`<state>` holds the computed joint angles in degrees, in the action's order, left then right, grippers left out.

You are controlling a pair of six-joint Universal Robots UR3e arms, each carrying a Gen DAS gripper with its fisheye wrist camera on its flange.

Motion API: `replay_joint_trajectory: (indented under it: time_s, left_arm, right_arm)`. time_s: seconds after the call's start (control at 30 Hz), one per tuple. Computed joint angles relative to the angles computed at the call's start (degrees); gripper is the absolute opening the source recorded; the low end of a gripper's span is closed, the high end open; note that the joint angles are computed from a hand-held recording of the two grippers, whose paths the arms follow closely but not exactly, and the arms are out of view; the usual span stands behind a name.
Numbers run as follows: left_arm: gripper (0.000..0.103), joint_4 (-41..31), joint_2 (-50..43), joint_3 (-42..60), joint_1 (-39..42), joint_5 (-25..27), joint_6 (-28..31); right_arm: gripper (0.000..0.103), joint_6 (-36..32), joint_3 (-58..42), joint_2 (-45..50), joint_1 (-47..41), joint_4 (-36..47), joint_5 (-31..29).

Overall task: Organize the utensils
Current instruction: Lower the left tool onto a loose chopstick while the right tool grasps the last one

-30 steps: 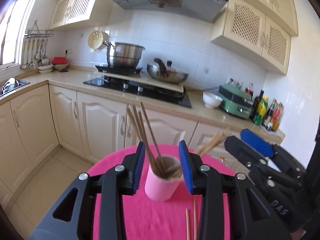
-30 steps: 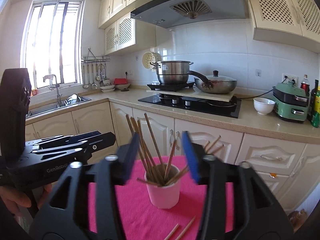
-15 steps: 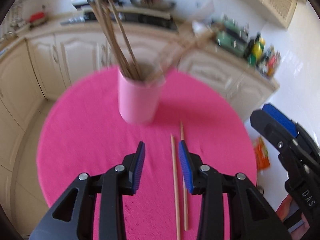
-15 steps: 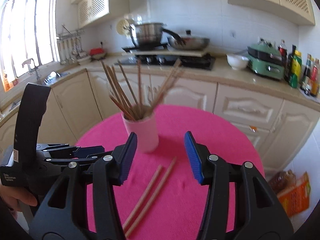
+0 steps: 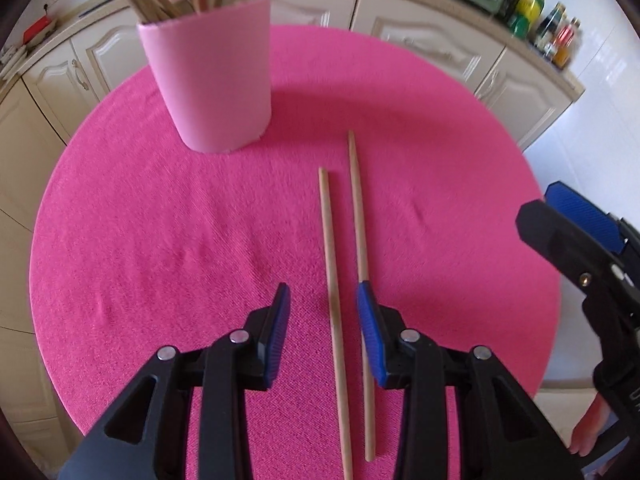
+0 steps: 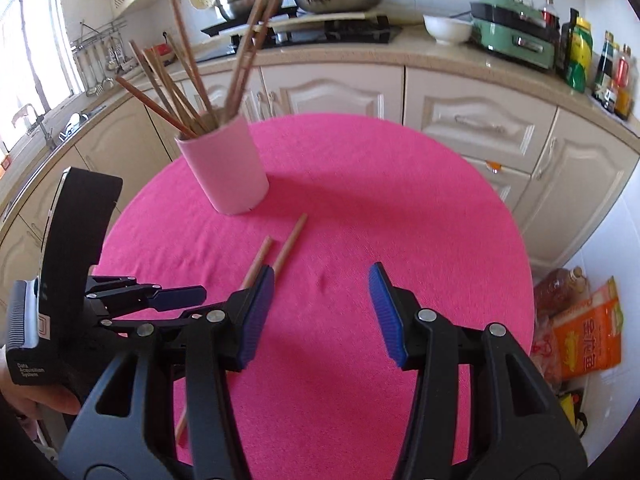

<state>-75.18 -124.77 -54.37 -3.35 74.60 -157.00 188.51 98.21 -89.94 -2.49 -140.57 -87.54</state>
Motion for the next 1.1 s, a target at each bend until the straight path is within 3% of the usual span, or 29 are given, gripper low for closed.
replay_joint_trajectory:
  time_s: [0.2, 0.27, 0.3, 0.33, 0.6, 0.83, 0.9, 1.1]
  left_arm:
    - [0.035, -1.32, -3.45, 4.68, -1.63, 2.4, -0.61]
    - [0.023, -1.81, -5.45, 7.8, -2.78, 4.1, -1.58]
    - [0.007, -2.46, -7.19, 10.03, -3.53, 5.68, -2.2]
    - [0.006, -2.34, -7.01, 9.87, -3.38, 5.28, -2.69]
    - [0.006, -2.24, -6.0, 9.41, 0.0, -0.2, -5.81]
    - [0.006, -0.84, -4.24, 8.29, 3.06, -0.99, -6.92]
    - [0.006, -0.96, -4.41, 9.04, 3.82, -1.15, -7.63]
    - [0.006, -1.13, -4.18, 9.56, 6.44, -1.81, -8.26]
  right_arm:
    - [0.049, -1.31, 0.12, 0.77, -2.7, 2.37, 2.87]
    - [0.049, -1.39, -0.4, 1.34, -3.08, 2.89, 3.25]
    - [0.049, -1.37, -0.81, 1.69, -3.25, 3.43, 3.36]
    - [0.049, -1.33, -1.27, 2.03, -3.4, 3.86, 3.62]
    - [0.049, -0.71, -7.43, 6.86, -3.03, 8.2, 5.86]
    - [0.049, 1.11, -20.68, 16.26, -0.37, 18.13, 7.32]
    - [0.033, 1.72, -24.98, 19.63, 0.1, 21.18, 9.31]
    - [0.028, 4.14, -35.37, 26.99, 1.54, 29.16, 10.6]
